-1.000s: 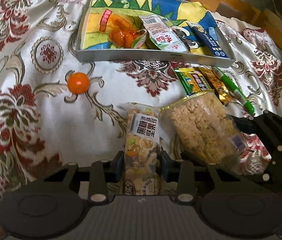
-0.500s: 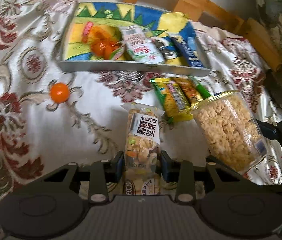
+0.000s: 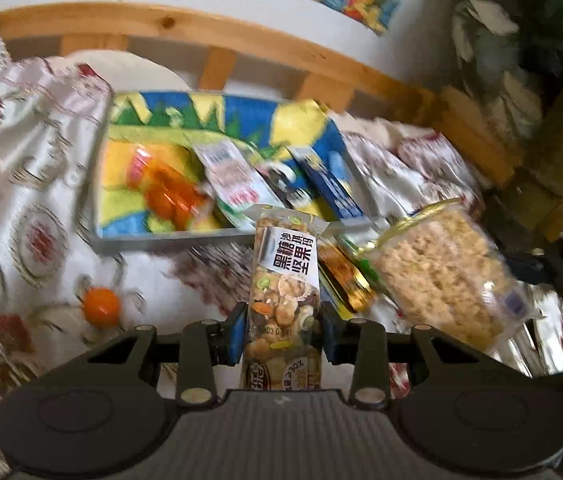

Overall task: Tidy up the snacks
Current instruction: 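Lift both held snacks and carry them over the tin tray, then lower the nut pack and puffed-rice bar into the tray and open both tools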

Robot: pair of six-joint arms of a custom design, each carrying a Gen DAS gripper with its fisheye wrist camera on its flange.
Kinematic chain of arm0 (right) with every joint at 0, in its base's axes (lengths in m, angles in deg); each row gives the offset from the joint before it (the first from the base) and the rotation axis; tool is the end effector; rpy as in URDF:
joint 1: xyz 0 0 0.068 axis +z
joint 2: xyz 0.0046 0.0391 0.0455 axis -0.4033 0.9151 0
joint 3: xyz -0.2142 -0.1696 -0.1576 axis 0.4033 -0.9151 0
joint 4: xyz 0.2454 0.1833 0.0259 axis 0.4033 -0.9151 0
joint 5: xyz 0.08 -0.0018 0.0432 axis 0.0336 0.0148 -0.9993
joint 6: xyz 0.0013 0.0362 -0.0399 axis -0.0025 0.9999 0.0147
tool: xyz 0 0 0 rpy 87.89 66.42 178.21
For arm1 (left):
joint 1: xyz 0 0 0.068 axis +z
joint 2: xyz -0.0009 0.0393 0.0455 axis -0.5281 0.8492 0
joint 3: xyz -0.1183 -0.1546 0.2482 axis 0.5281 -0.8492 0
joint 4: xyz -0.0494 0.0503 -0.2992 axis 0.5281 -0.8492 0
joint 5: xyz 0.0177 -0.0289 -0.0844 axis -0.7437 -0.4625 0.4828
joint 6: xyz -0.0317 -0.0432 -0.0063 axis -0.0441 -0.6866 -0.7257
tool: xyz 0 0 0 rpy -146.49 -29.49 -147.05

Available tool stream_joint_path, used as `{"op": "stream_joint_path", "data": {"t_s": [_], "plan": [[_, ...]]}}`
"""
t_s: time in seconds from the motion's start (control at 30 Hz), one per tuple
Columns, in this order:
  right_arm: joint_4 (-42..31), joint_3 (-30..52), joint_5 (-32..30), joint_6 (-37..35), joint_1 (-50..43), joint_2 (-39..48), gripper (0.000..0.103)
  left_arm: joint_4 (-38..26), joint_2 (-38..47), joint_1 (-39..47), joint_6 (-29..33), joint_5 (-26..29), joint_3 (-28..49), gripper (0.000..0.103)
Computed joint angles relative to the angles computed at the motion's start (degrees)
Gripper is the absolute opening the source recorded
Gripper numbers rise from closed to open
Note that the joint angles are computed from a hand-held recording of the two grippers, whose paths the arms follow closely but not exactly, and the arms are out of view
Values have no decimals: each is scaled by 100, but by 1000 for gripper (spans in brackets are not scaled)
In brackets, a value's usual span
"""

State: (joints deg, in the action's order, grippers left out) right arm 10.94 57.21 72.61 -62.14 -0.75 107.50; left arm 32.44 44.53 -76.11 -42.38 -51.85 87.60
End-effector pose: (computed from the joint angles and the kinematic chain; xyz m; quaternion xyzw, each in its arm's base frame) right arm 0.2288 0.0930 0.1338 -0.4241 0.7880 -0.1012 0.4347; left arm 0.2482 -0.2265 0.1150 -0.0555 0.9076 -0.1685 0.3805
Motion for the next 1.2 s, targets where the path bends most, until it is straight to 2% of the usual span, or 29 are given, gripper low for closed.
{"op": "stream_joint_path", "data": {"t_s": [0.13,0.2,0.4,0.63,0.73,0.83,1.0,1.2], "plan": [[-484,452,-9,-159,204,-124,76,-283,-190,384,-16,-144,112,40],[-429,666,-38,-91,222,6,76,-415,-217,538,-31,-395,254,40],[179,1294,-630,171,-274,774,76,-640,-139,822,143,-1066,682,40],[880,2036,-1805,387,-1131,1792,76,-1477,365,985,239,-1186,1818,41],[1383,2322,-2276,201,-1471,2406,76,-1943,832,1104,-5,-1118,2490,41],[1626,2818,-2564,307,-1697,3108,76,-2237,1378,1203,-347,-1069,3109,41],[1628,3791,-2428,813,-1698,4220,76,-1845,2225,1260,-529,-1077,3729,40],[1335,4461,-2302,746,-1613,4980,76,-1161,2956,1223,-456,-1098,4058,40]]}}
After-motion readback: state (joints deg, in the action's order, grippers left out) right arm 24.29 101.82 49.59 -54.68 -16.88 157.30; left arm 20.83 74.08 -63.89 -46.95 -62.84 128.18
